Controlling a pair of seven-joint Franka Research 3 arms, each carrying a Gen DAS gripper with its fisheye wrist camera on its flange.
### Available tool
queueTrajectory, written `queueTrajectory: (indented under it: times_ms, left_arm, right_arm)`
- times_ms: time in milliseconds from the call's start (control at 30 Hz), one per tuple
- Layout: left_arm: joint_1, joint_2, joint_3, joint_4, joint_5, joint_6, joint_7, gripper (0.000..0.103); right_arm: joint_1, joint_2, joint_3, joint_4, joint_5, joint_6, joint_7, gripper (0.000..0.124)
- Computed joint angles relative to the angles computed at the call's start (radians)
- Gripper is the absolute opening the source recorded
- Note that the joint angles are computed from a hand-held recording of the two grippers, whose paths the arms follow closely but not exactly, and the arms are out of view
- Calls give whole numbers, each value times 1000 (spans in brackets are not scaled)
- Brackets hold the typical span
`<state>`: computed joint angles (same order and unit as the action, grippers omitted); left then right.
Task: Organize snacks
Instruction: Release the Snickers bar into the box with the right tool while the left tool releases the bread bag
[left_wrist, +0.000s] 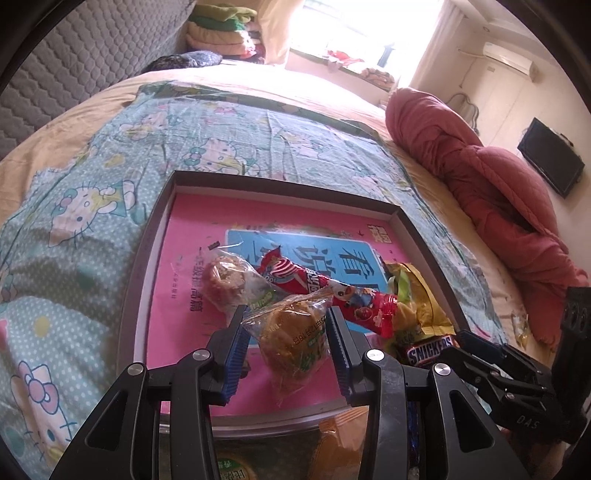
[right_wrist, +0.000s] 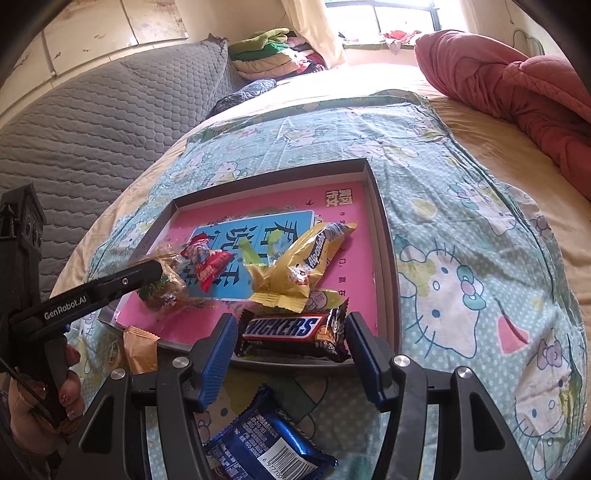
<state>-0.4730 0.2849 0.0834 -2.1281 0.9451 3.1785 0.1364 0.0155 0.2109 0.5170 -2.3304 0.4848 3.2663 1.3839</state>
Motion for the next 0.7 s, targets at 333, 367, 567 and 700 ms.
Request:
queueTrajectory:
  times_ms: [333, 367, 567, 700]
  left_arm:
    - [52, -8, -69, -19, -93, -11, 91, 44]
    - [58, -9, -78, -21, -109, -15, 108, 44]
    - [70, -17, -106, -30, -164, -30, 173, 52]
    - [84, -26, -129, -37, -210, -46, 218, 60]
  right_arm:
    - [-28, -9, 21, -13, -28, 22, 30, 60]
    - [-28, -9, 20, -14, -36, 25, 39, 60]
    - [-18, -15, -1, -19, -88, 27, 93, 60]
    - [-48, -13, 24, -24, -119, 32, 120, 61]
